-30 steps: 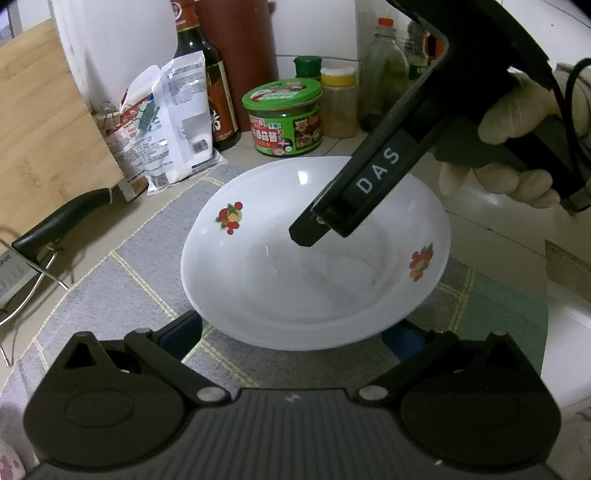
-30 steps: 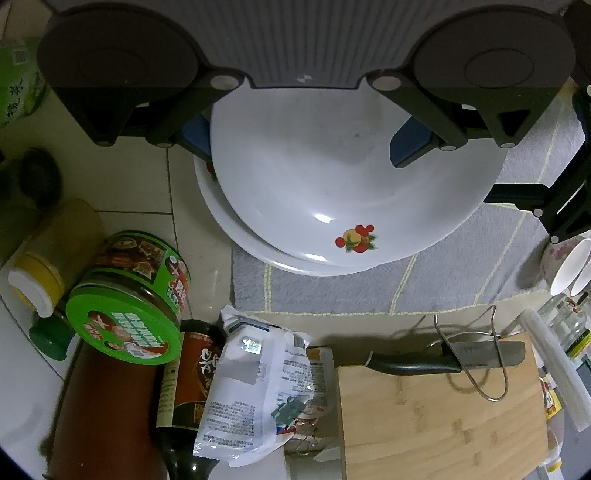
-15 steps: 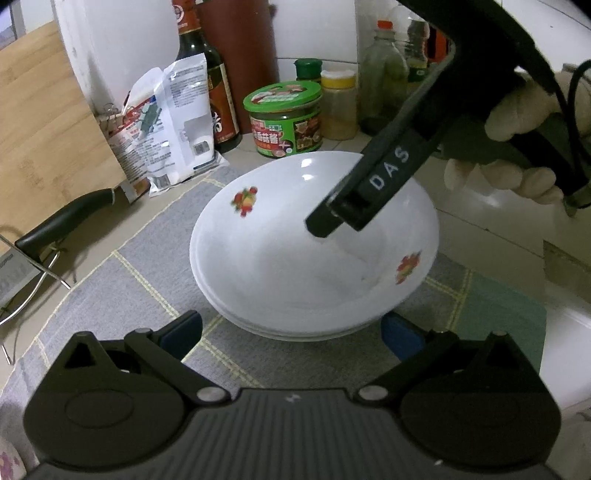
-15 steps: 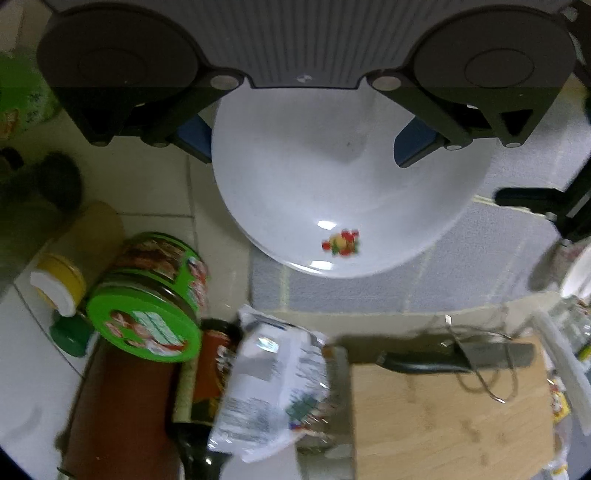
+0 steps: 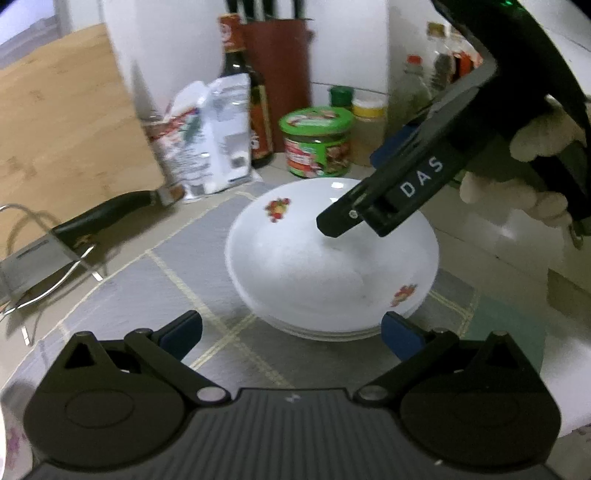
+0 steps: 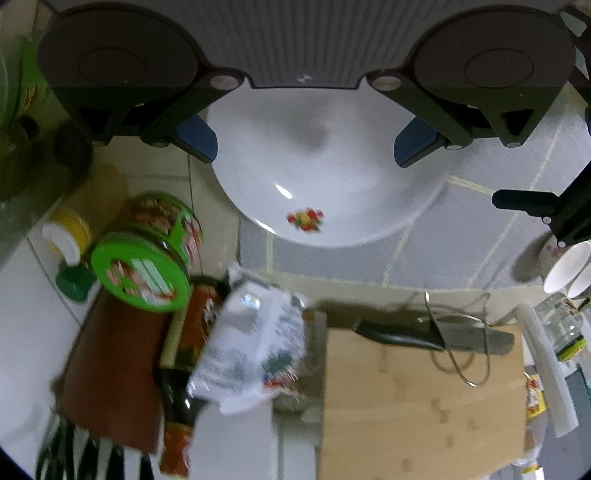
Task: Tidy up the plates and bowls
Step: 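Move the right gripper toward the white bowls on the mat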
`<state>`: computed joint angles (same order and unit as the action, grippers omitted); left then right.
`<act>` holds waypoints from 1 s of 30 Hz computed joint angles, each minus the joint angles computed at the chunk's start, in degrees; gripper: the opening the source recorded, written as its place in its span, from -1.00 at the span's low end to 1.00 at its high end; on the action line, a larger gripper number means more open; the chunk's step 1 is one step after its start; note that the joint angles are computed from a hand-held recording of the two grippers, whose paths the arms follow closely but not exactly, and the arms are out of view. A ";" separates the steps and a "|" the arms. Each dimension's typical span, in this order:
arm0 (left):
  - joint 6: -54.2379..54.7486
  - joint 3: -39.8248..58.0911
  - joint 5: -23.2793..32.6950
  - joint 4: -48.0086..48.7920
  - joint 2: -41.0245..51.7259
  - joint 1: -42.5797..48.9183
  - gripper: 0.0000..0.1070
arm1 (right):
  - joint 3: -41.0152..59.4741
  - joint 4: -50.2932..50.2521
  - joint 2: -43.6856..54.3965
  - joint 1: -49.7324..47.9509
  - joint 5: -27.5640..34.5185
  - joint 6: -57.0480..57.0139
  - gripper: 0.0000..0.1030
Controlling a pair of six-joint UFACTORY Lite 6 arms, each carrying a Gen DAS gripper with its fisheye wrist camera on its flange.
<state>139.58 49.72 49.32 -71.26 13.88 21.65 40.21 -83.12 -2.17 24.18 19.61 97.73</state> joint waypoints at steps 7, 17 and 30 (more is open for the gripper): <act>-3.07 1.85 0.63 -2.26 0.31 5.35 0.91 | 6.01 -2.87 5.18 6.75 3.91 4.51 1.00; -6.14 1.05 -1.31 -6.28 -1.88 14.83 0.91 | 14.57 -14.96 14.21 12.38 3.67 16.84 1.00; -7.35 3.19 -3.15 -5.10 1.21 30.48 0.91 | 28.30 -34.46 28.40 16.63 -5.61 30.98 1.00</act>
<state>132.23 52.91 46.17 -76.36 15.08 52.13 68.51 -117.58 26.23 40.81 14.00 128.71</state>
